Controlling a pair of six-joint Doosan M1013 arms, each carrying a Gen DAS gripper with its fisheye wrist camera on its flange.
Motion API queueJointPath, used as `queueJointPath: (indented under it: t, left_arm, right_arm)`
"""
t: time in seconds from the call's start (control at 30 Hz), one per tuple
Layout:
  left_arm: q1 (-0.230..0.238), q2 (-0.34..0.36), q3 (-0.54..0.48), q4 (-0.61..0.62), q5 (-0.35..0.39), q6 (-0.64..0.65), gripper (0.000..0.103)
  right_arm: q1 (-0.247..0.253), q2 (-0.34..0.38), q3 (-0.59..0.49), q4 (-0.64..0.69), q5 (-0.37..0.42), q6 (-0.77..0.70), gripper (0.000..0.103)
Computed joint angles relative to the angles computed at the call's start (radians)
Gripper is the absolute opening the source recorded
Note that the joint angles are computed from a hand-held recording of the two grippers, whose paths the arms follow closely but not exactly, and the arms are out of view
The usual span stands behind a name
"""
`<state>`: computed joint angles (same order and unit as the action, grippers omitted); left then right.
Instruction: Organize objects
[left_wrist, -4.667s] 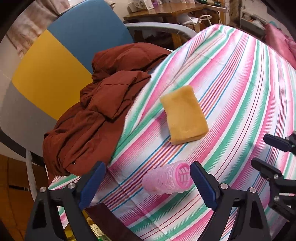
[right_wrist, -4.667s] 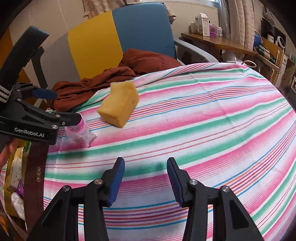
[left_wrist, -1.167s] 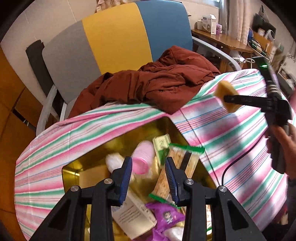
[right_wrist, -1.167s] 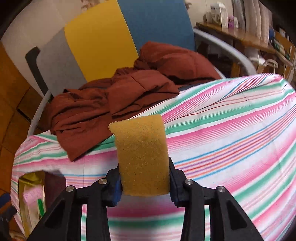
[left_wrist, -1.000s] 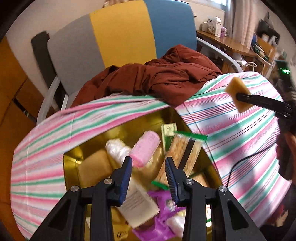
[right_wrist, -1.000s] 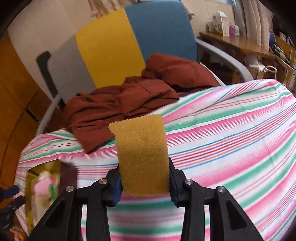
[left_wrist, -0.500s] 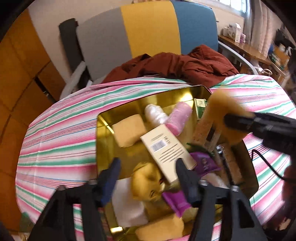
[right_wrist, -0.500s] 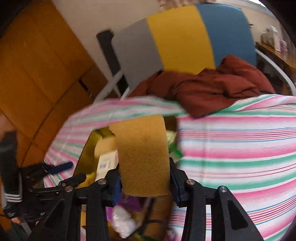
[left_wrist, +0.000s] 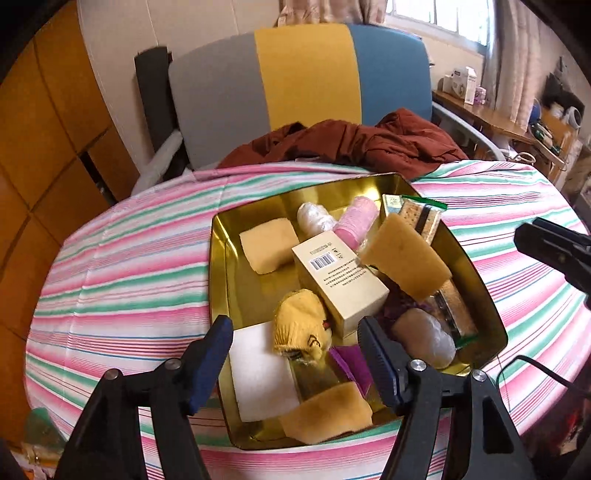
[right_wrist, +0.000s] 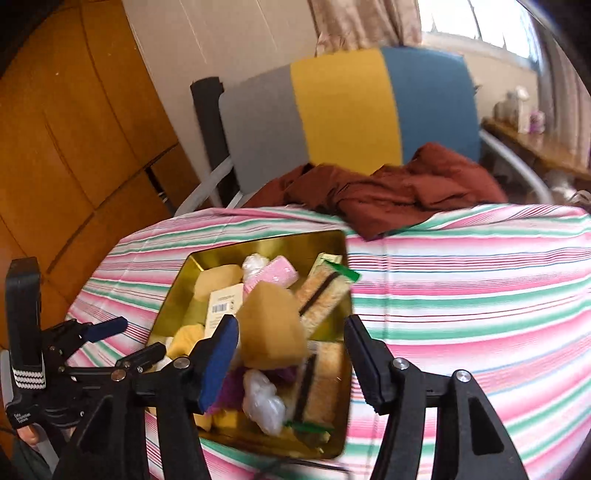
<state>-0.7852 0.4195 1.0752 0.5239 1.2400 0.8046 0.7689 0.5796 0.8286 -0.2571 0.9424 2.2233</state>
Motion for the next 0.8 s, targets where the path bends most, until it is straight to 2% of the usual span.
queueJointPath:
  t: [0.17,0.2,0.33,0.57,0.6,0.8]
  left_arm:
    - [-0.029,-0.017,0.031,0.024,-0.007,-0.003,0.078]
    - [-0.035,-0.019,0.035,0.034,-0.003,-0.004,0.082]
    - [-0.055,-0.035,0.056,0.026,-0.026,-0.007,0.084]
    - [-0.085,-0.049,0.069,0.029,-0.025,-0.019,0.093]
    - [-0.087,-0.051,0.072,0.026,-0.027,-0.022,0.093]
    - [-0.107,-0.055,0.072,0.061,0.002,-0.030,0.094]
  right_arm:
    - [0.042,-0.028,0.047,-0.136,0.053,0.050,0.065]
    - [0.049,-0.030,0.053,-0.150,0.072,0.050,0.066]
    - [0.069,-0.049,0.093,-0.185,0.095,0.058,0.066]
    - [0.085,-0.053,0.099,-0.197,0.129,0.051,0.066]
    - [0.086,-0.046,0.087,-0.195,0.150,0.049,0.065]
    - [0.093,-0.050,0.092,-0.196,0.155,0.053,0.066]
